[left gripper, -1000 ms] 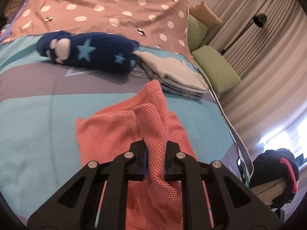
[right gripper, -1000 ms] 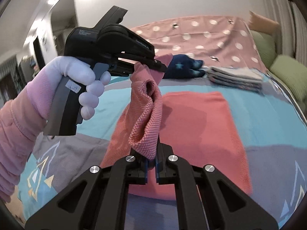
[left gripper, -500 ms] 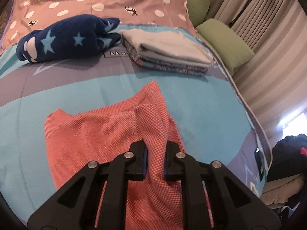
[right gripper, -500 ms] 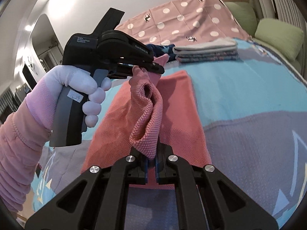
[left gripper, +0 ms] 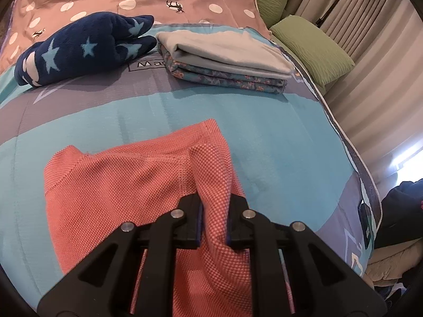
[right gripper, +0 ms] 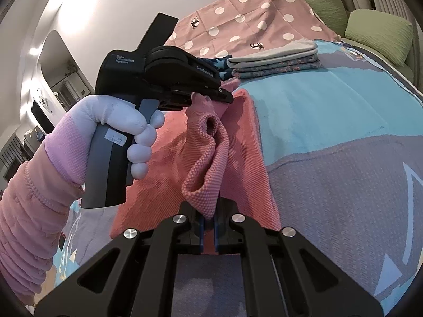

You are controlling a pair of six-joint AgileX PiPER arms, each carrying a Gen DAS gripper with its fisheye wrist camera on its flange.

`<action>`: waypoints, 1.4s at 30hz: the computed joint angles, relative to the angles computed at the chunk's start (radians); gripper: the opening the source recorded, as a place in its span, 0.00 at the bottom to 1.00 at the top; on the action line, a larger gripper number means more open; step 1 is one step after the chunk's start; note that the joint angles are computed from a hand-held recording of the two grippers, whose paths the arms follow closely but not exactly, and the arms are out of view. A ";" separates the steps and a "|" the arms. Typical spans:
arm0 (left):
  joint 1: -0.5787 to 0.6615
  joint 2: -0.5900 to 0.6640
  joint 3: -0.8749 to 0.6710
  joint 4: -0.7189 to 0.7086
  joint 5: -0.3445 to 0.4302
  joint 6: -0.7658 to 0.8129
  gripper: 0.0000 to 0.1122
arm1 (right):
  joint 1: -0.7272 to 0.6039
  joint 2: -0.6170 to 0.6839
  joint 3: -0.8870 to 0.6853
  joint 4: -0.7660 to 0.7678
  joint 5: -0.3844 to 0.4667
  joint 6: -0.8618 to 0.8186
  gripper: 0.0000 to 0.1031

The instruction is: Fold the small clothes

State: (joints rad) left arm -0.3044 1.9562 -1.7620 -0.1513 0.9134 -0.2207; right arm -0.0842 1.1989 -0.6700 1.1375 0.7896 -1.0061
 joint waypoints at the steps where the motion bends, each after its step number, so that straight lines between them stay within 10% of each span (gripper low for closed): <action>1: -0.005 0.001 0.002 0.007 -0.007 -0.009 0.12 | -0.009 0.008 0.000 0.002 0.009 0.001 0.05; 14: -0.064 -0.196 0.219 0.043 -0.190 0.064 0.51 | -0.132 0.132 -0.017 0.030 0.172 -0.021 0.05; 26: -0.144 -0.672 0.853 0.502 -0.337 -0.256 0.63 | -0.159 0.106 -0.013 0.022 0.188 -0.005 0.05; 42: -0.138 -0.904 1.094 0.445 -0.343 -0.277 0.66 | -0.215 0.002 -0.089 -0.144 0.180 0.168 0.14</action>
State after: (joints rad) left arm -0.4427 1.0520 -0.6684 0.2935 0.5700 -0.4978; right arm -0.2997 1.2010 -0.7588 0.9932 0.9698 -0.8385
